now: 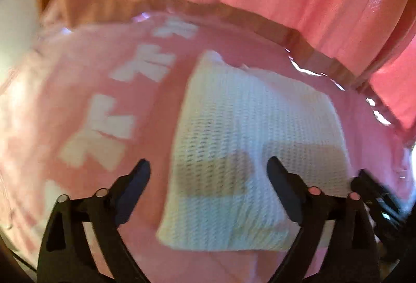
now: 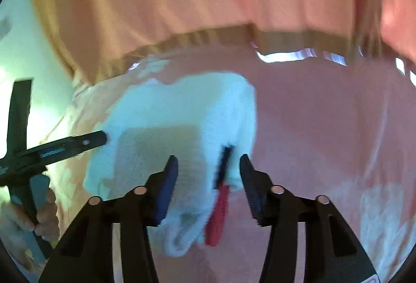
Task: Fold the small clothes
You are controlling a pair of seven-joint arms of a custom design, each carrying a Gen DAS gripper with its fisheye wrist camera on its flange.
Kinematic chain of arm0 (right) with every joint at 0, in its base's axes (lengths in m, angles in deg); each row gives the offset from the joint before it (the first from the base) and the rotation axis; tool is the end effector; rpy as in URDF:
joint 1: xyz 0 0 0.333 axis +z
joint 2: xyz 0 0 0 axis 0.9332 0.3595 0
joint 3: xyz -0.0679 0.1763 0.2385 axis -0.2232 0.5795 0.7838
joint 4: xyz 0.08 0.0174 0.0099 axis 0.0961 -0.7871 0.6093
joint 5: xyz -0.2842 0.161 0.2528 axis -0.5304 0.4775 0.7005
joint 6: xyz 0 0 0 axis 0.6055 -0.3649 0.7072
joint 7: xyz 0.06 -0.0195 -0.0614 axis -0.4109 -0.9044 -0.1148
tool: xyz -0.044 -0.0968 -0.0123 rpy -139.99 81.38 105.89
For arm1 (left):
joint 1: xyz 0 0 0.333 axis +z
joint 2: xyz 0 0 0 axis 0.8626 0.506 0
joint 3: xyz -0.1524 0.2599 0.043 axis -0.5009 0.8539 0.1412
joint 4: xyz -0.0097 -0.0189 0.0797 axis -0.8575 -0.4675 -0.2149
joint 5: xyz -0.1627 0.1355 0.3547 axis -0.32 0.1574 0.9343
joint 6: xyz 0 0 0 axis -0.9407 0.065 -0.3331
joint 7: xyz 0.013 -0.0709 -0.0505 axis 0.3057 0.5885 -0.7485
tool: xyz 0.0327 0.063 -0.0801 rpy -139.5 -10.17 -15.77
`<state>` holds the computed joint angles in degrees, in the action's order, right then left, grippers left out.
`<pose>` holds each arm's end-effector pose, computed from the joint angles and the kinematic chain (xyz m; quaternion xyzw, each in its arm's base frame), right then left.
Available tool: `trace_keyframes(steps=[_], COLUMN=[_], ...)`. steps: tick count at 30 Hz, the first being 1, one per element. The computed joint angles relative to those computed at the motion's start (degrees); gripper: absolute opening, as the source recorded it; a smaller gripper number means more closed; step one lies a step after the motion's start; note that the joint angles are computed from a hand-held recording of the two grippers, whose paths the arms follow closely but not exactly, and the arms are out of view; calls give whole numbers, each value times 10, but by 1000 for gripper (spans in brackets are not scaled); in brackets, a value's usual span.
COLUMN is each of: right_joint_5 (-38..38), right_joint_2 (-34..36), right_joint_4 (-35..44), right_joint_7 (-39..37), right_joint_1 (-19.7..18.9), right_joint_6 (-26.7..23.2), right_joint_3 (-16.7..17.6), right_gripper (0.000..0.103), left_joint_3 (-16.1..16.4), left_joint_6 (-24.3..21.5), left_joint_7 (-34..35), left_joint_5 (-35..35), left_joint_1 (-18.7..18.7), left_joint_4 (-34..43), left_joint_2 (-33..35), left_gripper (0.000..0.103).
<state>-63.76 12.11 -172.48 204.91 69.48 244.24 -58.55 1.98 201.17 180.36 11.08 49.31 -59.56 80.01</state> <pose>0.4102 0.1877 0.4280 -0.5391 0.7488 -0.1981 0.3308 0.5555 -0.1981 0.4494 -0.5501 0.7768 -0.2882 0.1043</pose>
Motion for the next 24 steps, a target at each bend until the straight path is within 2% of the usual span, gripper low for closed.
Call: trace_keyframes(steps=[1,2,3,4,5,6,7,8,10,12,14,18,19,20,24], right_joint_5=[-11,15,27,14,5,11,-1,-41,-89,-132,-137,-113,-114,-106,-99], right_joint_2=[20,51,82,94,85,70,49,13,-36,-81,-102,-104,-97,-95,-93], right_joint_4=[12,30,47,49,37,33,27,19,16,10,-4,-30,-30,-36,-44], right_joint_7=[-9,-49,-71,-54,-42,-39,-25,10,48,88,104,131,138,141,155], right_joint_1=[24,37,29,27,45,54,47,22,2,0,25,81,84,94,105], right_joint_6=[-9,-37,-64,-59,-42,-51,-59,-70,-119,-183,-220,-241,-239,-237,-236], right_joint_3=[-22,-28,-21,-29,-55,-61,-50,-19,25,65,64,32,28,17,2], right_gripper=[40,39,37,37,37,37,37,38,50,63,64,64,64,64,64], left_joint_3=[-1,-4,-5,-6,-8,-10,-11,-18,-31,-44,-48,-91,-95,-112,-90], left_joint_6=[4,8,14,23,36,54,69,97,131,152,169,187,191,196,193], left_joint_7=[-15,-41,-61,-73,-83,-96,-106,-129,-174,-212,-230,-287,-295,-313,-315], left_joint_5=[20,50,75,94,114,139,156,193,253,292,308,355,360,372,365], left_joint_1=[1,1,1,1,0,0,0,6,24,38,40,76,77,91,60], left_joint_4=[3,-2,-6,-20,-35,-52,-73,-100,-135,-174,-207,-250,-257,-264,-276], left_joint_2=[6,7,7,-3,-15,-30,-49,-71,-97,-132,-158,-190,-194,-200,-208], left_gripper=[89,89,89,89,89,89,90,92,97,98,98,98,98,98,98])
